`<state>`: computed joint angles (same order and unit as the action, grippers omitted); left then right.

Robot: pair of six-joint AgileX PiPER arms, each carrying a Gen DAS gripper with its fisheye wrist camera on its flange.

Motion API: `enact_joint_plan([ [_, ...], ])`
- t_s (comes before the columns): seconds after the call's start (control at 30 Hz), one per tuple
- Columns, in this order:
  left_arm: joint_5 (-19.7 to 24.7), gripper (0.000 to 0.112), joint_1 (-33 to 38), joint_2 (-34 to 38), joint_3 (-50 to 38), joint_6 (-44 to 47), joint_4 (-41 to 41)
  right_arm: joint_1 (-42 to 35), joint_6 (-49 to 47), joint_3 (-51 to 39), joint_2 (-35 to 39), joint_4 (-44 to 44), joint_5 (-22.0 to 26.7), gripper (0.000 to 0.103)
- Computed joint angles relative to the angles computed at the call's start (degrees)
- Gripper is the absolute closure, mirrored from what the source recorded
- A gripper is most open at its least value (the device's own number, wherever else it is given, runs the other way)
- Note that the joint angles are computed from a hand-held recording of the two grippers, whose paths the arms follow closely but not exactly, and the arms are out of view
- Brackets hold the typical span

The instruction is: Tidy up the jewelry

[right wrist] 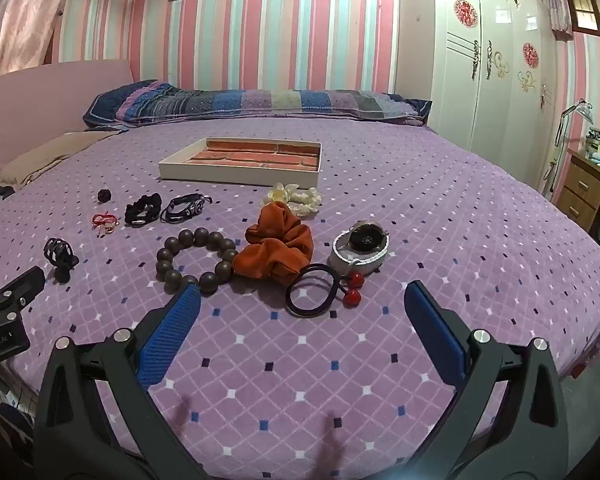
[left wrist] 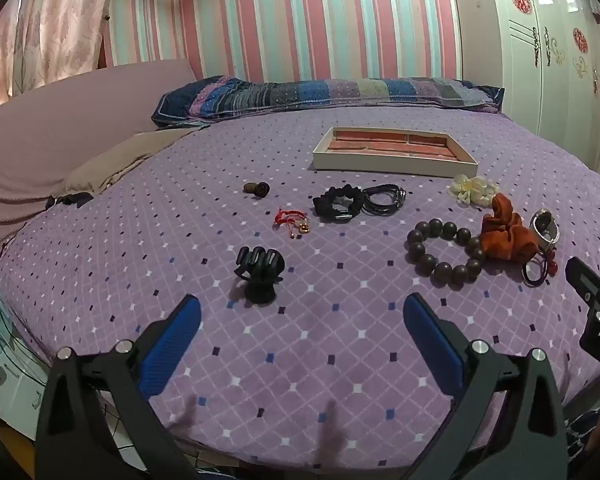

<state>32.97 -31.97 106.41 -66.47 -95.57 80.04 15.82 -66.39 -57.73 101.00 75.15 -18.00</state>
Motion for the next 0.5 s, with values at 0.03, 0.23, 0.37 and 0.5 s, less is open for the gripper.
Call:
enact_joint_plan([
  [0.03, 0.0, 0.013, 0.0, 0.0, -0.1, 0.3, -0.3, 0.1, 0.7, 0.1, 0.0, -0.6, -0.2, 0.004],
  [0.23, 0.0, 0.013, 0.1, 0.0, 0.0, 0.2, -0.3, 0.2, 0.7, 0.2, -0.3, -0.5, -0.3, 0.004],
  [0.37, 0.1, 0.013, 0.0, -0.4, 0.3, 0.1, -0.2, 0.2, 0.0, 0.0, -0.2, 0.2, -0.1, 0.004],
  [0.5, 0.4, 0.013, -0.2, -0.9, 0.7, 0.3, -0.3, 0.2, -0.5, -0.2, -0.1, 0.7, -0.1, 0.004],
])
